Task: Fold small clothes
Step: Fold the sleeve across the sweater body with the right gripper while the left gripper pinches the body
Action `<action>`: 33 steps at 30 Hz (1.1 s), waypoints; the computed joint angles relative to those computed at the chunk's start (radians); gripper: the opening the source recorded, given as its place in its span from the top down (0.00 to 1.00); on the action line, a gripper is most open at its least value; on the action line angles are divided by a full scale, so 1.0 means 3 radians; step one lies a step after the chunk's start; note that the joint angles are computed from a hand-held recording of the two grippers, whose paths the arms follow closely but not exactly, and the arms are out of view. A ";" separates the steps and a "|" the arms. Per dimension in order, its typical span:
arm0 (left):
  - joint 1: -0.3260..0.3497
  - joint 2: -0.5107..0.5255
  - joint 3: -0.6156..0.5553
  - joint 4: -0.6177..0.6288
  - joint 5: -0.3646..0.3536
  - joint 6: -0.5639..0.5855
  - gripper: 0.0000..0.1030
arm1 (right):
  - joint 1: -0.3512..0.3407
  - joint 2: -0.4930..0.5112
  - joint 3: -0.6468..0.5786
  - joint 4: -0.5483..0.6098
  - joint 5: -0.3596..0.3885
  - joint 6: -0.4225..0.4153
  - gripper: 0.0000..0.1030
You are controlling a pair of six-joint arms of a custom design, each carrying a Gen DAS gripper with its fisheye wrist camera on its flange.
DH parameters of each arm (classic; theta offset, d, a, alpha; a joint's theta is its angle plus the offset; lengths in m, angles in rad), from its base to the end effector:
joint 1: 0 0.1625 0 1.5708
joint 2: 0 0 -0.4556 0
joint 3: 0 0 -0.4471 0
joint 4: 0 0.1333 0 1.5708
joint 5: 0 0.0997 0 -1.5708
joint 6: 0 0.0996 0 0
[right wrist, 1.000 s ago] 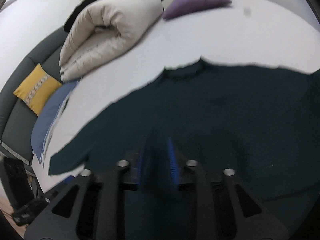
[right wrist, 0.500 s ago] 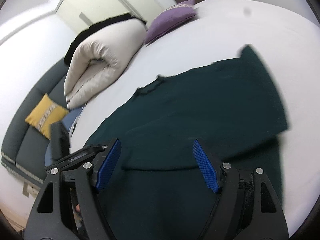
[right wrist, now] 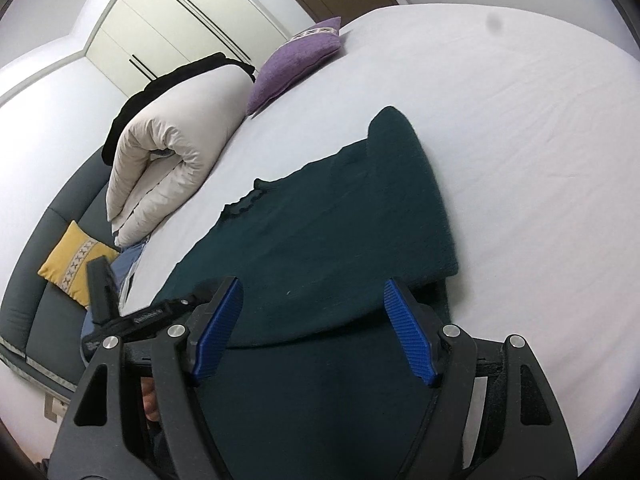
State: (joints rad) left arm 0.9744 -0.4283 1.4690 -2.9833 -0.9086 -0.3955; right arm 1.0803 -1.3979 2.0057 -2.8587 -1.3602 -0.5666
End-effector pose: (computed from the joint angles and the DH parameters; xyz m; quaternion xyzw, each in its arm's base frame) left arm -0.2670 -0.7397 -0.0710 0.0334 0.9307 -0.3058 0.1978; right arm -0.1392 -0.5879 0.3430 0.0707 -0.9355 0.3364 0.0817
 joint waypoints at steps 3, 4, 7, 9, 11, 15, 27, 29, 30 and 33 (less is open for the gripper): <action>0.0015 -0.0068 0.0050 -0.0182 0.0116 0.0017 0.91 | -0.0023 -0.0019 -0.0038 0.0045 0.0028 0.0044 0.30; 0.0030 -0.0096 0.0070 -0.0240 0.0167 0.0022 0.91 | -0.0047 -0.0025 -0.0068 0.0086 0.0066 0.0097 0.30; 0.0085 -0.0162 0.0119 -0.0288 0.0217 0.0006 0.91 | -0.0127 -0.0042 -0.0139 0.0255 0.0194 0.0283 0.30; 0.0107 -0.0182 0.0166 -0.0352 0.0285 -0.0002 0.91 | -0.0174 -0.0019 -0.0209 0.0414 0.0279 0.0428 0.30; 0.0126 -0.0188 0.0213 -0.0396 0.0280 -0.0019 0.91 | -0.0227 0.0005 -0.0269 0.0563 0.0378 0.0567 0.30; 0.0168 -0.0134 0.0200 -0.0386 0.0261 -0.0015 0.91 | -0.0232 0.0160 -0.0416 0.0714 0.0375 0.0784 0.30; 0.0221 -0.0094 0.0256 -0.0653 0.0172 0.0164 0.90 | -0.0303 0.0219 -0.0546 0.0605 0.0380 0.0906 0.44; 0.0226 -0.0085 0.0271 -0.0712 0.0157 0.0196 0.89 | -0.0244 0.0187 -0.0525 0.0472 0.0245 0.0894 0.42; 0.0229 -0.0084 0.0280 -0.0741 0.0146 0.0199 0.88 | -0.0199 0.0188 -0.0529 0.0332 0.0155 0.0885 0.42; 0.0232 -0.0077 0.0311 -0.0840 0.0124 0.0203 0.87 | -0.0015 0.0327 -0.0699 0.0139 -0.0135 0.0867 0.42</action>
